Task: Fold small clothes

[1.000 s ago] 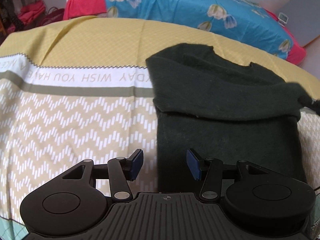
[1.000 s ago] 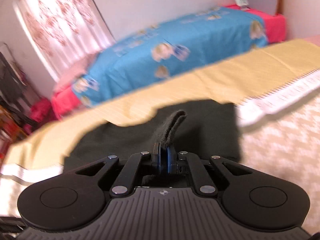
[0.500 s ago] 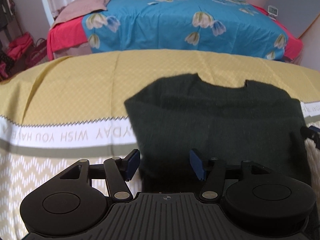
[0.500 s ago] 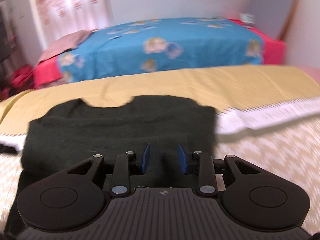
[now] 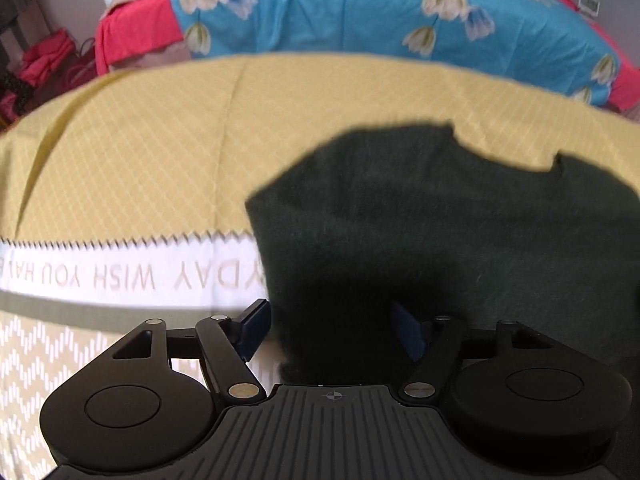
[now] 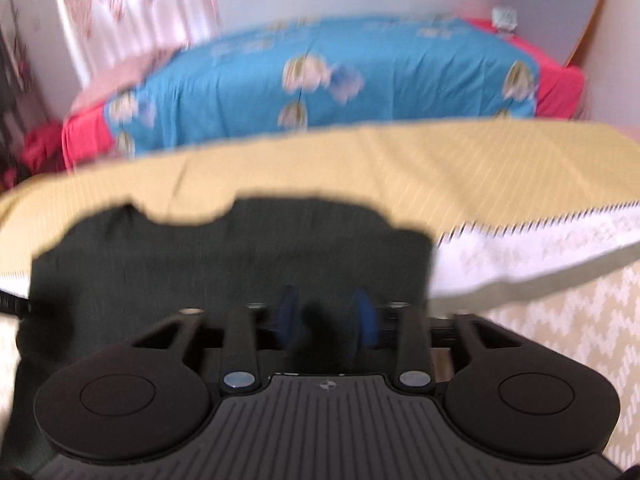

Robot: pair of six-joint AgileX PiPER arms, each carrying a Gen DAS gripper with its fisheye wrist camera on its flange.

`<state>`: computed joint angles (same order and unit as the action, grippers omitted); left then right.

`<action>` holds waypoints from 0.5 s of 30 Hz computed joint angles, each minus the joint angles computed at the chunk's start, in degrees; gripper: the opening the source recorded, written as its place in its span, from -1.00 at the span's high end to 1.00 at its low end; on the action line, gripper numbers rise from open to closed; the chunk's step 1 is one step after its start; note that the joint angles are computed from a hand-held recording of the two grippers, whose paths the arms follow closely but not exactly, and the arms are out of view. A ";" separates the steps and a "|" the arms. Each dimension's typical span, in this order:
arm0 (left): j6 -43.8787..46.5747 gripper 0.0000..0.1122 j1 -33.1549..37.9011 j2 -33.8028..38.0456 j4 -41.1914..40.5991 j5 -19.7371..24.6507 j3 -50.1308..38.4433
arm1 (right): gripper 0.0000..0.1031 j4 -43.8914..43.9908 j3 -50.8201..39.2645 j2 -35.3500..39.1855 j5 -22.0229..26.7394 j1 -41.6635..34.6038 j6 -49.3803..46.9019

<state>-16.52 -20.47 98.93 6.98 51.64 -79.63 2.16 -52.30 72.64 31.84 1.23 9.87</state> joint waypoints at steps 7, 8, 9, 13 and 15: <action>0.71 -0.84 -1.00 7.68 0.48 -0.93 -10.51 | 0.09 9.49 -7.51 10.12 1.38 -0.13 -11.94; -0.28 -0.84 -1.36 10.46 1.63 0.14 -12.73 | 0.15 9.72 -9.03 12.57 2.93 -0.31 -12.38; -1.32 -0.84 -1.70 12.76 3.11 1.16 -14.42 | 0.20 7.67 -10.39 15.07 4.23 -0.16 -10.55; -3.88 -0.84 -1.74 14.30 5.40 1.27 -14.98 | 0.45 -1.86 -10.16 15.18 1.13 -0.32 2.13; -4.40 -0.84 -1.88 12.10 5.87 1.12 -13.69 | 0.14 -9.42 -9.02 12.51 0.23 1.15 9.96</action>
<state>-20.92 -22.35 111.02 12.85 52.76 -93.32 -7.26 -61.32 85.14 32.07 2.39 19.83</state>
